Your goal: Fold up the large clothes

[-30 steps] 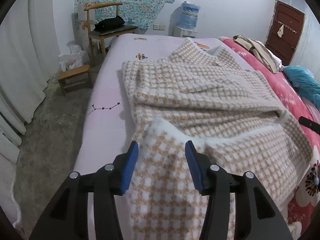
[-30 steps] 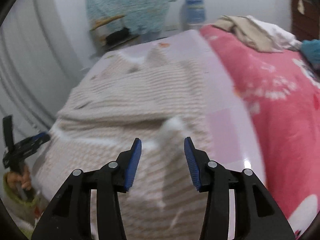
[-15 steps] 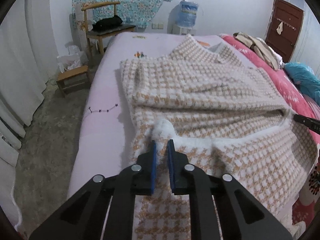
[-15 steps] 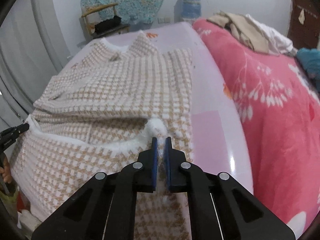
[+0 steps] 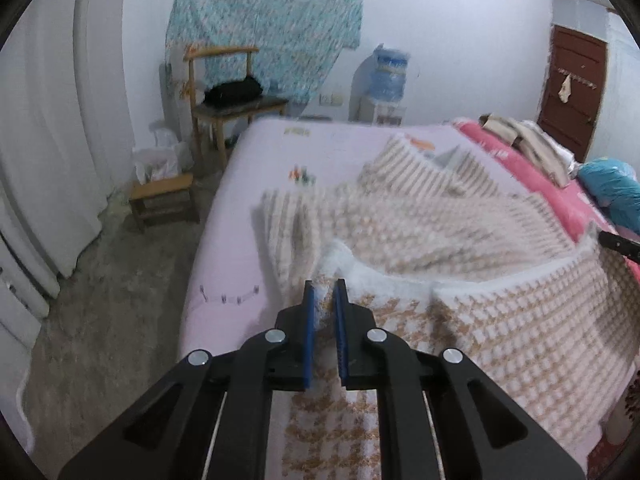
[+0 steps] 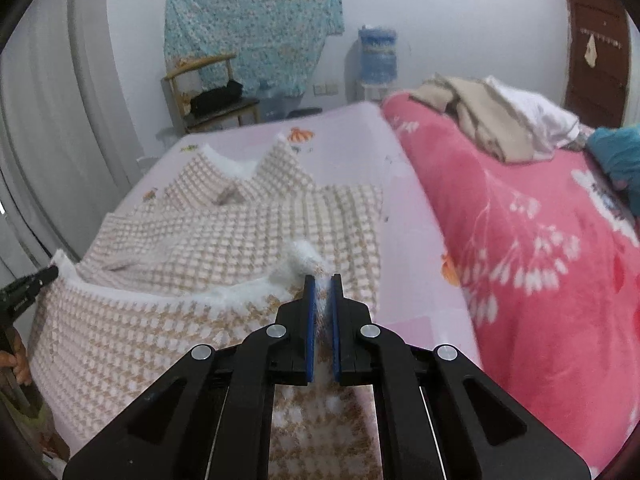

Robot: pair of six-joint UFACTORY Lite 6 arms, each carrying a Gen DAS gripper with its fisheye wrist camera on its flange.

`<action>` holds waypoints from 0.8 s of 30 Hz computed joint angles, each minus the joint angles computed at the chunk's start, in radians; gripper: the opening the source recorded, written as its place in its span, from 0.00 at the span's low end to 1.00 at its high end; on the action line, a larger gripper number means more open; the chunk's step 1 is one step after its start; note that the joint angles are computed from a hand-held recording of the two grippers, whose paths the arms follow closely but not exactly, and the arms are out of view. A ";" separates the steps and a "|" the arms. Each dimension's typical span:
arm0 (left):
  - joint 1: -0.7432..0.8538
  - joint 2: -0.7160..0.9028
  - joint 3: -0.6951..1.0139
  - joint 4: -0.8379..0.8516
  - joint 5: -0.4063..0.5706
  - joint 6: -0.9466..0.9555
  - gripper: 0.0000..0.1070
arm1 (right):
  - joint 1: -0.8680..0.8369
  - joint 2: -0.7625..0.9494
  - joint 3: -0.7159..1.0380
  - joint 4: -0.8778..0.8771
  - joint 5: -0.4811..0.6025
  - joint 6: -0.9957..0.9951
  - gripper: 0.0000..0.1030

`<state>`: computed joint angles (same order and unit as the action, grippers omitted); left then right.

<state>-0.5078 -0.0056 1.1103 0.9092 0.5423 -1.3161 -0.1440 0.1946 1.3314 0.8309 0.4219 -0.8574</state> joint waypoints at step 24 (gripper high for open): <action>-0.041 0.060 -0.024 0.081 0.059 -0.122 0.12 | 0.068 -0.173 -0.171 0.271 0.176 -0.213 0.37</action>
<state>-0.5492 0.0547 1.0858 0.9900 0.6010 -1.4379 -0.0755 0.0213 1.1608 1.1019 0.5981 -1.0708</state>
